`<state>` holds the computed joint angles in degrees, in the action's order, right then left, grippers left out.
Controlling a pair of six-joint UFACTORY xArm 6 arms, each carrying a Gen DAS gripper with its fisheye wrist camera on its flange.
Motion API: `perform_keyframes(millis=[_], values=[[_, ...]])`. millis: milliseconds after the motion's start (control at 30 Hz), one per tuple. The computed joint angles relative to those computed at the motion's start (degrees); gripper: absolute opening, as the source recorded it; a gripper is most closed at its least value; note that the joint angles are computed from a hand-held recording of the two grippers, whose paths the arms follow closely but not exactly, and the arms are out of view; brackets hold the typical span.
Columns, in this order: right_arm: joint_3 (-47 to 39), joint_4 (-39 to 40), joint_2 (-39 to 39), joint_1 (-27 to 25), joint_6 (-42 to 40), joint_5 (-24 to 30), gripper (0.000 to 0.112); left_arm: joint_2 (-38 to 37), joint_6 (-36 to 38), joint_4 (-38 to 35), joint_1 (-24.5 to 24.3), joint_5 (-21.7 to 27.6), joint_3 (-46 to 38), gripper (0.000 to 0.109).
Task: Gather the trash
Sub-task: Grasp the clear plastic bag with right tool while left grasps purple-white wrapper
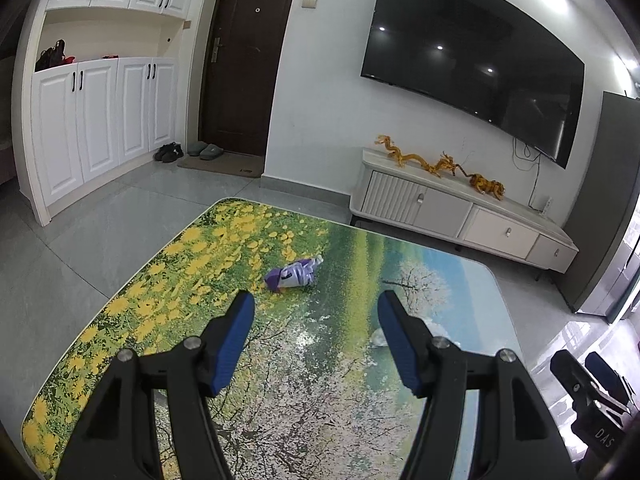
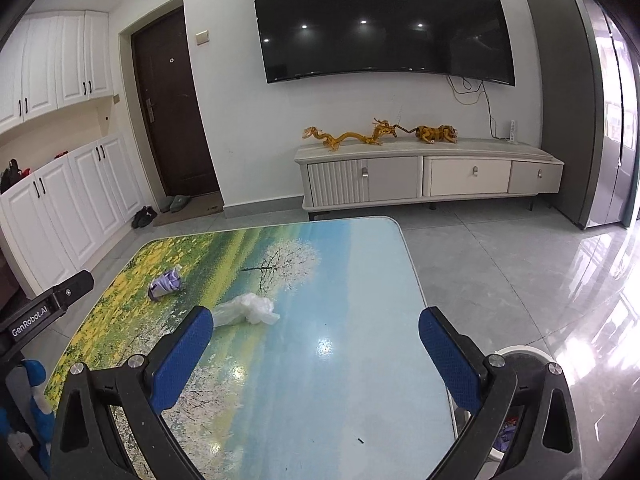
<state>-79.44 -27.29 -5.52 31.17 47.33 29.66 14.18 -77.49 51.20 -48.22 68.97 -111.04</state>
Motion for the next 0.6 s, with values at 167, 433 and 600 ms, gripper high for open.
perform_keyframes(millis=[167, 433, 600], values=[[-2.36, 6.62, 3.66, -0.01, -7.15, 0.36, 0.103, 1.26, 1.69, -3.41, 2.24, -1.73, 0.66, 0.062], [-9.3, 16.66, 11.08, -0.23, -17.54, 1.05, 0.103, 4.3, 5.58, -8.37, 5.88, -3.02, -0.38, 0.062], [-15.86, 21.27, 16.68, -0.35, -23.05, 2.84, 0.103, 5.73, 6.81, -9.83, 7.38, -2.87, -1.06, 0.062]])
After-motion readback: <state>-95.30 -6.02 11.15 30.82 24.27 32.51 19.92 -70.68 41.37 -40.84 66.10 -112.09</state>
